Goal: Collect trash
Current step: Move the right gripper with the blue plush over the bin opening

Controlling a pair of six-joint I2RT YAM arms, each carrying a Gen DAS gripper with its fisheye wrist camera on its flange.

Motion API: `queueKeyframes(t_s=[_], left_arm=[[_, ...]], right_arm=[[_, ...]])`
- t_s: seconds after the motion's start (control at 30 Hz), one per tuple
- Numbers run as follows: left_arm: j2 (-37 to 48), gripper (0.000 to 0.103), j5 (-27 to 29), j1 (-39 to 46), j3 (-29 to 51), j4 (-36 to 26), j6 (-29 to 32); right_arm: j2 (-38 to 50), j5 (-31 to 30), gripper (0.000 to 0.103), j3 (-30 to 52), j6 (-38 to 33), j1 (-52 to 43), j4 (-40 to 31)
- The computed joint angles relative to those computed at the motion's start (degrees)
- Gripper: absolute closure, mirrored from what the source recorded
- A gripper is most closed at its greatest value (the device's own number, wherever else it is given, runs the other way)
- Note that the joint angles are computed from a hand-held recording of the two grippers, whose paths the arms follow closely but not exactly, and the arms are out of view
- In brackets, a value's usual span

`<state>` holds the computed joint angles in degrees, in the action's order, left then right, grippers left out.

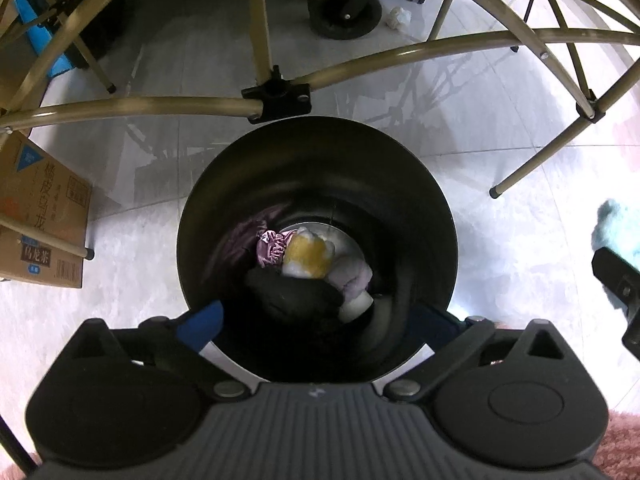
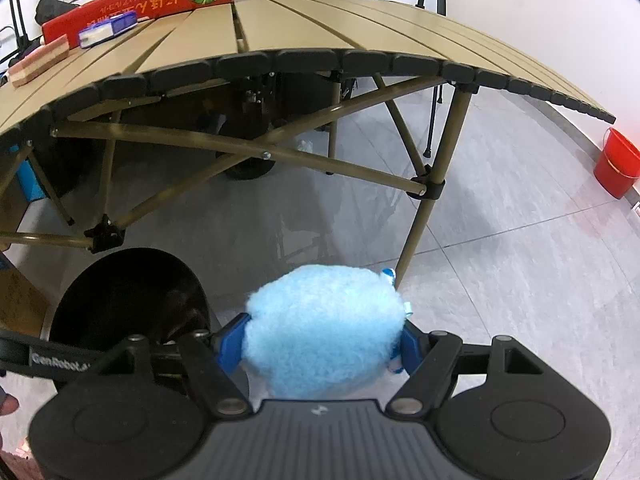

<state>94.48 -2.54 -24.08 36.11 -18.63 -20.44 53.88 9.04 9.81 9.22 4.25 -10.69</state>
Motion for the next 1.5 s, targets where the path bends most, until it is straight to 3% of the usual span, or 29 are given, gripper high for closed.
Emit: queueKeyframes(t_s=[0.9,1.5], left_arm=[[-0.5,0.000,0.5,4.7,0.3,-4.8,3.0],[-10.1,0.000,4.5,19.4,-3.1,-9.6,12.8]], right_arm=[[4.8,1.8,0.030,0.8,3.5,7.0,2.1],[16.5,5.8,0.030,5.3,12.2,22.1,6.4]])
